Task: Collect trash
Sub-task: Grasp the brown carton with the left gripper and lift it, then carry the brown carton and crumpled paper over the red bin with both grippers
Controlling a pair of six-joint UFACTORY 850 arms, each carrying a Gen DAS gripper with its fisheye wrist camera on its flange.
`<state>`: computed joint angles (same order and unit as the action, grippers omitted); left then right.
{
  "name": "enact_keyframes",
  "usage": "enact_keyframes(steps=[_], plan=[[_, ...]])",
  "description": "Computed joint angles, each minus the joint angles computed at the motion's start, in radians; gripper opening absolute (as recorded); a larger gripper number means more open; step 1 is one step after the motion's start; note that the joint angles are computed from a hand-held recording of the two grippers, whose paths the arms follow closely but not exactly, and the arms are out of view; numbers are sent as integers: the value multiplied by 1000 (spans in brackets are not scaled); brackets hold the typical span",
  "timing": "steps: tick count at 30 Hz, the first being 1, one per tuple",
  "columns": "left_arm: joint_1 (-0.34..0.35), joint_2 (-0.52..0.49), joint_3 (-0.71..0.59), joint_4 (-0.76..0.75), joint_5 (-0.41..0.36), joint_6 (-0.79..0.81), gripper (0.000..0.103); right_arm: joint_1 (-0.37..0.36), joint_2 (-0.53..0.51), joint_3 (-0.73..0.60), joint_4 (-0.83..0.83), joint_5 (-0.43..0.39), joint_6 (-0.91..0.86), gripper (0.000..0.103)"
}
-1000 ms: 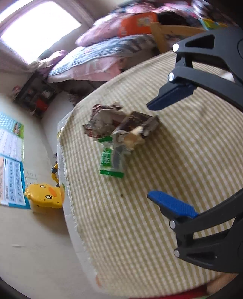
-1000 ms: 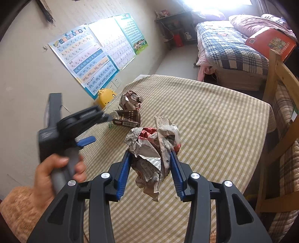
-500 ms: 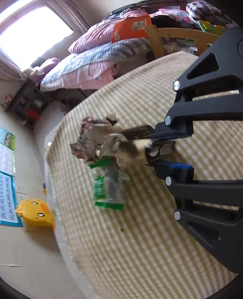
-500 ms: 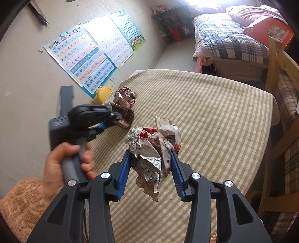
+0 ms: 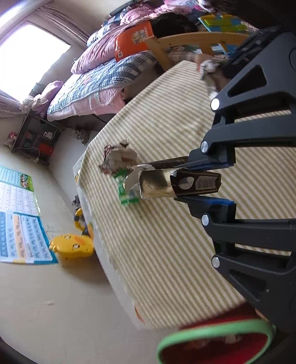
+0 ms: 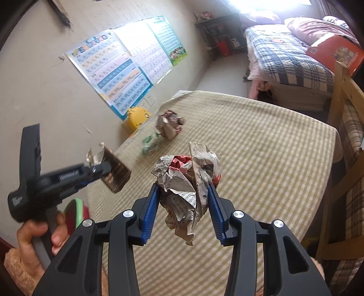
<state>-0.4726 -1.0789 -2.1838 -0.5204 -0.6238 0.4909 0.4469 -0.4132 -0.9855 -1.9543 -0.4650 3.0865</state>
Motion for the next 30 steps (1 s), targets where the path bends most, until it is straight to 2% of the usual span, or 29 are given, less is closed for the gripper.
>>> enact_keyframes(steps=[6, 12, 18, 30], plan=[[41, 153, 230, -20, 118, 83, 18, 37, -22, -70, 24, 22, -73, 42], [82, 250, 368, -80, 206, 177, 18, 72, -46, -147, 48, 35, -156, 42], [123, 307, 444, -153, 264, 259, 19, 101, -74, -230, 143, 37, -311, 42], [195, 349, 502, -254, 290, 334, 19, 125, -140, -374, 280, 77, -538, 42]])
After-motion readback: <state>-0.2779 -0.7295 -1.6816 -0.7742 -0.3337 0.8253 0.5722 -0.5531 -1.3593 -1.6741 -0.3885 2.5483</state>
